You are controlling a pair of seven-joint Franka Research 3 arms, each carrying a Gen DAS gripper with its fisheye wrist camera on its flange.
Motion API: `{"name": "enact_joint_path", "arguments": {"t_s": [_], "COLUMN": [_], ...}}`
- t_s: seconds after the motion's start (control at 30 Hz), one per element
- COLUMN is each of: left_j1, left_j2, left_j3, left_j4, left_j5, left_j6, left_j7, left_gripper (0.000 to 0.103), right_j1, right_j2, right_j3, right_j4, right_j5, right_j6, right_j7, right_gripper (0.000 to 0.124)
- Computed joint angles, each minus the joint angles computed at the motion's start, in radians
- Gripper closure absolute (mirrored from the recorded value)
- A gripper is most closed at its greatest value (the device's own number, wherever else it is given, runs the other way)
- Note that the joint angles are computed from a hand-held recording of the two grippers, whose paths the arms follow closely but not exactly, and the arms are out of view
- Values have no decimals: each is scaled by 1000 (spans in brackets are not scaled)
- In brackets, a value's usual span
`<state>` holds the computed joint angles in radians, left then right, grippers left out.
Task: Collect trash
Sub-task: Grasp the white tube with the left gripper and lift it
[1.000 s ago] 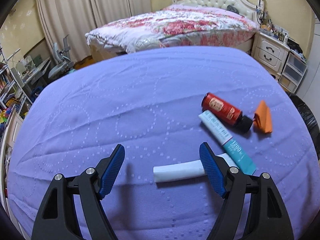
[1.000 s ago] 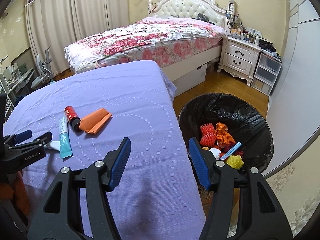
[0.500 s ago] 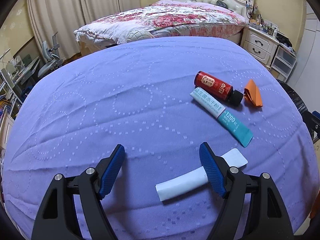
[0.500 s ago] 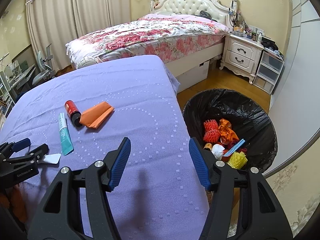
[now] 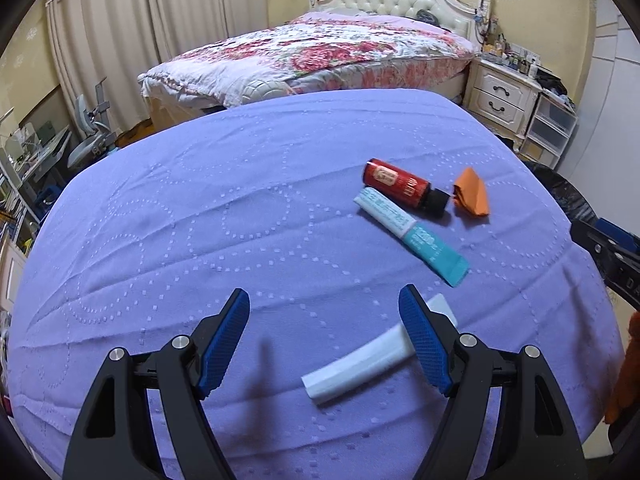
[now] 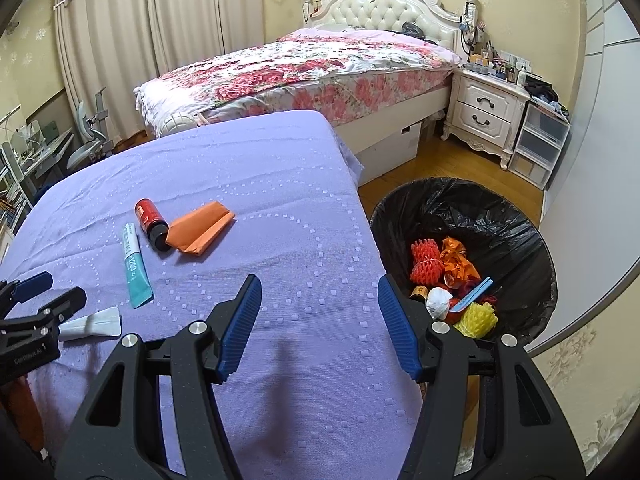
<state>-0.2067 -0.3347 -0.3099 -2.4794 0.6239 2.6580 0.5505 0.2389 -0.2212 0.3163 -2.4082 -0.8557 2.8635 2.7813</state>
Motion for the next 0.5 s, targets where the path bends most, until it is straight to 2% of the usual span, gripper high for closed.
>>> {"name": "enact_joint_path", "arguments": {"t_s": [0.37,0.5], "left_j1": [-31,-29], "left_j2": [-12,20], "left_j3": [-13,-27], "left_j4": [-25,0], "left_j5": [-11,12], "left_j6": [6,-39], "left_j7": [22,32], "left_gripper": [28,28], "right_j1": [-2,-4], "right_j2": [-21,-26], "right_j3": [13,22], "right_j4": [-4,-5], "right_j5": [-6,-10], "right_j6": [-4,-6], "right_j7": [13,17], "right_gripper": [65,65]}}
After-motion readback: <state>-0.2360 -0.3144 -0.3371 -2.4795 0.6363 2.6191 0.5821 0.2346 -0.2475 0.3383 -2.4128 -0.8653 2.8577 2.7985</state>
